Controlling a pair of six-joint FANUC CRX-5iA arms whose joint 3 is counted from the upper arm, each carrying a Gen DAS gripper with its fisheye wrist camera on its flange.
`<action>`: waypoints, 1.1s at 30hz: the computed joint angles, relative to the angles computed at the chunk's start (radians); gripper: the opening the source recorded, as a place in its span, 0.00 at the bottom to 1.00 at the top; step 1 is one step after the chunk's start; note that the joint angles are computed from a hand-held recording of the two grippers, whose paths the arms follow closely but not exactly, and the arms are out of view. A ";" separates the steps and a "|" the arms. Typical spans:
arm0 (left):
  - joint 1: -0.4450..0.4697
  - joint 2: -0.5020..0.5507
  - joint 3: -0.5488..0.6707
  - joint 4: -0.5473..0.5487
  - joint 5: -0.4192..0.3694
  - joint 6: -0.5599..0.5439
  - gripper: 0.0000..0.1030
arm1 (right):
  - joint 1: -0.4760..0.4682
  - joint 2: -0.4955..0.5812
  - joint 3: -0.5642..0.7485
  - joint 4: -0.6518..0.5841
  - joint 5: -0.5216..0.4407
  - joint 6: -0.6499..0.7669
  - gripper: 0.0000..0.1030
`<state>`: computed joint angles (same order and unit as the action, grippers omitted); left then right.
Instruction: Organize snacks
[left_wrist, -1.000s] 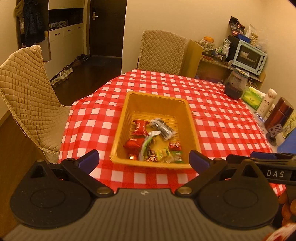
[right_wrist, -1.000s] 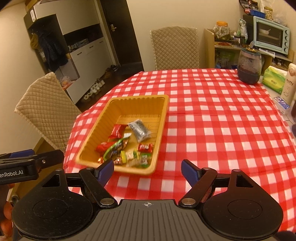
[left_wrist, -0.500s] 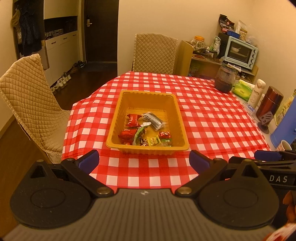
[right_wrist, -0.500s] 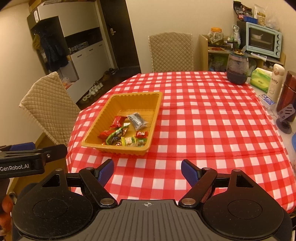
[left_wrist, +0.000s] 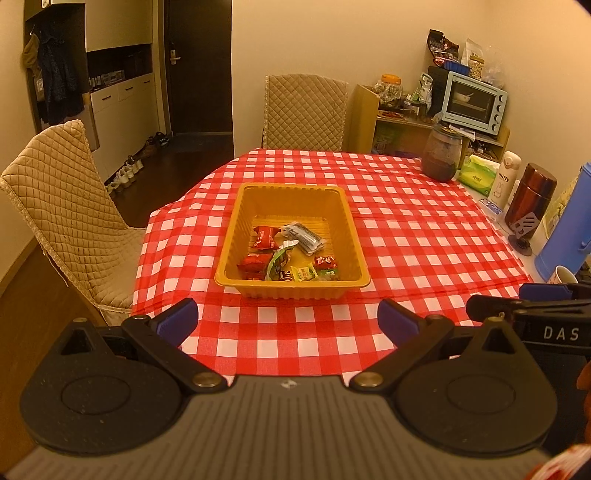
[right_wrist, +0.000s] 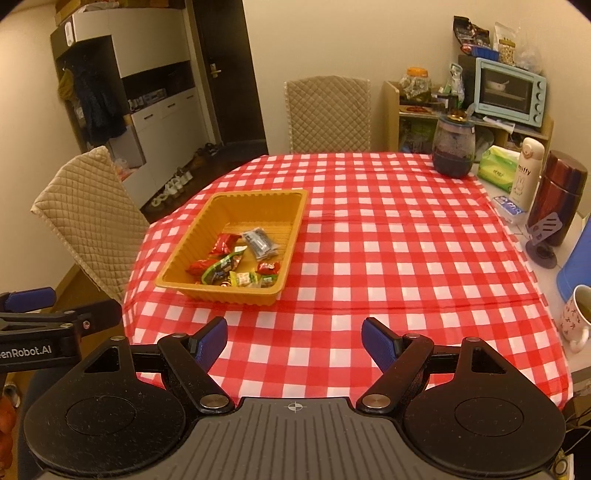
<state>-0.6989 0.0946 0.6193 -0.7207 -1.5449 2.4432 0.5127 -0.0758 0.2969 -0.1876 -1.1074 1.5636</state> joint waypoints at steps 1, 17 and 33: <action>-0.003 -0.001 0.000 -0.002 0.000 0.001 1.00 | 0.000 -0.002 0.001 -0.004 -0.002 0.001 0.77; -0.044 -0.002 0.020 -0.049 -0.018 0.002 1.00 | 0.010 -0.058 -0.028 -0.008 0.018 0.018 0.77; -0.051 -0.003 0.024 -0.055 -0.012 -0.002 1.00 | 0.004 -0.061 -0.027 -0.011 0.022 0.017 0.77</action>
